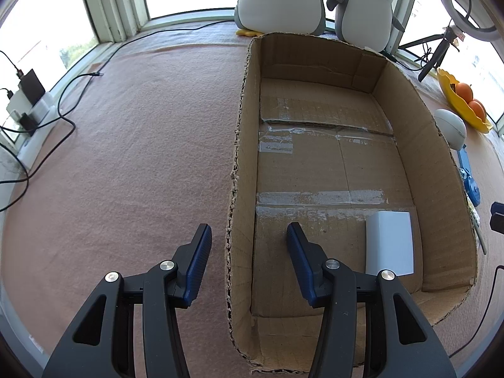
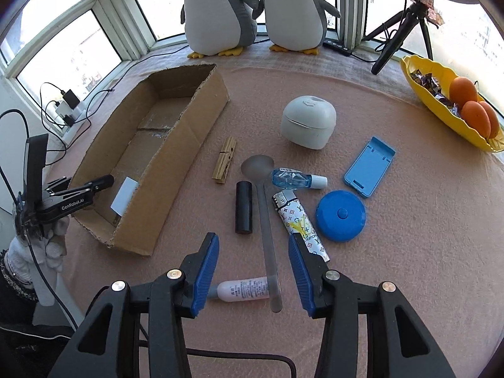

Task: Organize rigid objects
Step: 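Reach the right gripper to the grey spoon handle and grasp it, then carry the spoon into the box and open the right gripper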

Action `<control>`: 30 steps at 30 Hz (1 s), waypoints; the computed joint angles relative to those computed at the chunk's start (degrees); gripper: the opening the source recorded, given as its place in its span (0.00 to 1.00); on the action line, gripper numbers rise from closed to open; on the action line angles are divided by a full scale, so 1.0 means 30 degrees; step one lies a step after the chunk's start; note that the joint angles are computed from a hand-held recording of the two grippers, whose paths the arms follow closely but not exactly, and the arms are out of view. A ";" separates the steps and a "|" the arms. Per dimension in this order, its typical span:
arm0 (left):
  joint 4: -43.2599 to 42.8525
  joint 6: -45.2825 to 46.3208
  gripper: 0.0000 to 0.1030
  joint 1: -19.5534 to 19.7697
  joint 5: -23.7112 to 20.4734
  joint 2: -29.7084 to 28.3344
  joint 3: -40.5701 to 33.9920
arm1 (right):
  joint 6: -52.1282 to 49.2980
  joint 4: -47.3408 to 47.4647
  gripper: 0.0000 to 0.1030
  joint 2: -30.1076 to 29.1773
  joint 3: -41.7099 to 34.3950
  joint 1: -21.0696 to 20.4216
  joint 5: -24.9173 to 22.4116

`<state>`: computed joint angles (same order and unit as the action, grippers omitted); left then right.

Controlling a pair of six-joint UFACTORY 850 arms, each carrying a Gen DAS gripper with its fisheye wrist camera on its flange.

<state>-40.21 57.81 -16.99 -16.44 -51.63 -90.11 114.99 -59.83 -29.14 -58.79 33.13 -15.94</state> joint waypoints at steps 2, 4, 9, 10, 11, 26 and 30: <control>0.0108 -0.0175 0.49 -0.0026 0.0045 0.0007 0.0023 | -0.1792 0.1440 0.30 -0.0306 -0.0136 -0.0205 0.0357; 0.0260 -0.0372 0.49 -0.0048 0.0068 0.0021 0.0033 | -0.4204 0.3449 0.28 -0.0646 -0.0391 -0.0376 0.0459; 0.0381 -0.0714 0.49 -0.0067 0.0065 0.0035 0.0050 | -0.8204 0.6686 0.27 -0.1250 -0.0892 -0.0616 0.0547; 0.0388 -0.0757 0.49 -0.0066 0.0064 0.0040 0.0058 | -0.8884 0.7249 0.27 -0.1354 -0.0995 -0.0673 0.0554; 0.0393 -0.0789 0.49 -0.0065 0.0063 0.0042 0.0061 | -0.9425 0.7713 0.27 -0.1427 -0.1038 -0.0743 0.0631; 0.0710 -0.1171 0.49 -0.0112 0.0161 0.0089 0.0116 | -1.4965 1.2656 0.11 -0.2092 -0.1447 -0.1650 0.1515; 0.0716 -0.1190 0.49 -0.0113 0.0163 0.0086 0.0109 | -1.4603 1.2457 0.08 -0.1941 -0.1130 -0.1854 0.1955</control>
